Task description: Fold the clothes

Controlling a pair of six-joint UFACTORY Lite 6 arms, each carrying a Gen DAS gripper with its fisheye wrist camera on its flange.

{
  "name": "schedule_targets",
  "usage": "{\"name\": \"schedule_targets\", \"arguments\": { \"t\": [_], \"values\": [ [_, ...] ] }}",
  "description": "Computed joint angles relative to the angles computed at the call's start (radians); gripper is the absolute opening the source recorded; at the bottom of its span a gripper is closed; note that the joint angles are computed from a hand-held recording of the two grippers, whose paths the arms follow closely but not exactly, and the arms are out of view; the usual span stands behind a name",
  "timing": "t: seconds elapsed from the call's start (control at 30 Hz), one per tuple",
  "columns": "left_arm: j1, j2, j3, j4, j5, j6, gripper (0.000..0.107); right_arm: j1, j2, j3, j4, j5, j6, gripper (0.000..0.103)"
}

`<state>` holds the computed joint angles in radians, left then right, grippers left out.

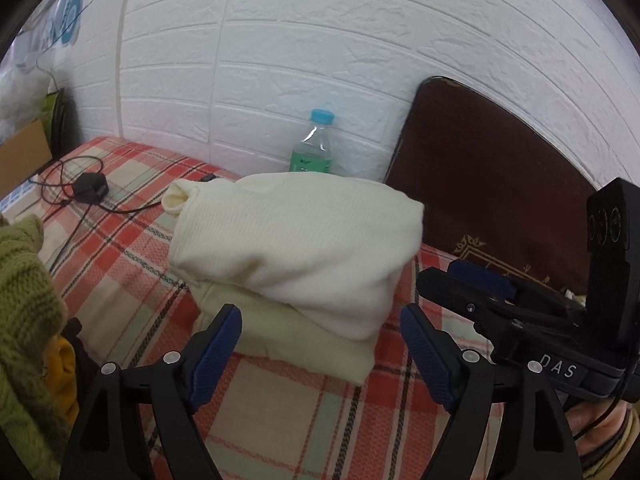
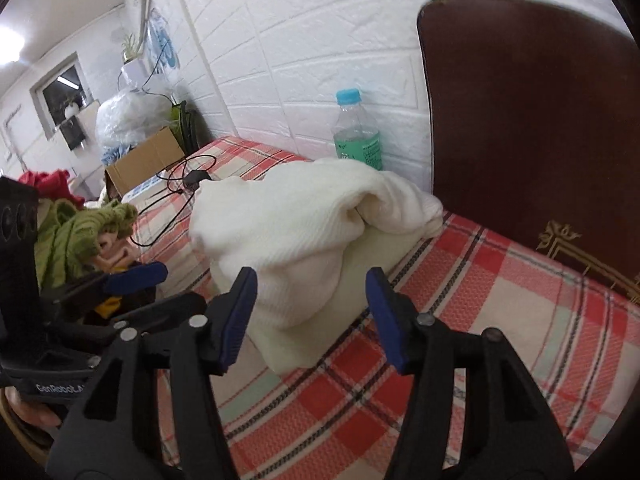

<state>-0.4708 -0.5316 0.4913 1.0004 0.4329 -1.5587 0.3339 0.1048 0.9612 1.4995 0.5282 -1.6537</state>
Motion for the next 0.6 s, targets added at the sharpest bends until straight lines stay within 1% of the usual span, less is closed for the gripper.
{"name": "schedule_targets", "arguments": {
  "t": [0.07, 0.13, 0.2, 0.37, 0.47, 0.6],
  "values": [
    [-0.086, -0.024, -0.018, 0.034, 0.065, -0.053, 0.087, 0.006, -0.086, -0.093, 0.066, -0.032, -0.116, 0.059],
    [-0.165, -0.046, -0.035, 0.049, 0.124, -0.091, 0.087, -0.007, -0.142, -0.158, 0.083, -0.031, -0.167, 0.062],
    [-0.225, -0.055, -0.045, 0.052, 0.165, -0.116, 0.087, -0.021, -0.188, -0.214, 0.101, -0.022, -0.207, 0.062],
    [-0.357, -0.08, -0.068, 0.055, 0.275, -0.184, 0.087, -0.051, -0.277, -0.311, 0.118, 0.003, -0.244, 0.065],
    [-0.44, -0.083, -0.062, 0.055, 0.37, -0.216, 0.087, -0.059, -0.325, -0.344, 0.103, 0.021, -0.229, 0.065],
    [-0.523, -0.105, -0.06, 0.048, 0.477, -0.239, 0.087, -0.042, -0.363, -0.377, 0.115, 0.004, -0.233, 0.066]
  ]
}}
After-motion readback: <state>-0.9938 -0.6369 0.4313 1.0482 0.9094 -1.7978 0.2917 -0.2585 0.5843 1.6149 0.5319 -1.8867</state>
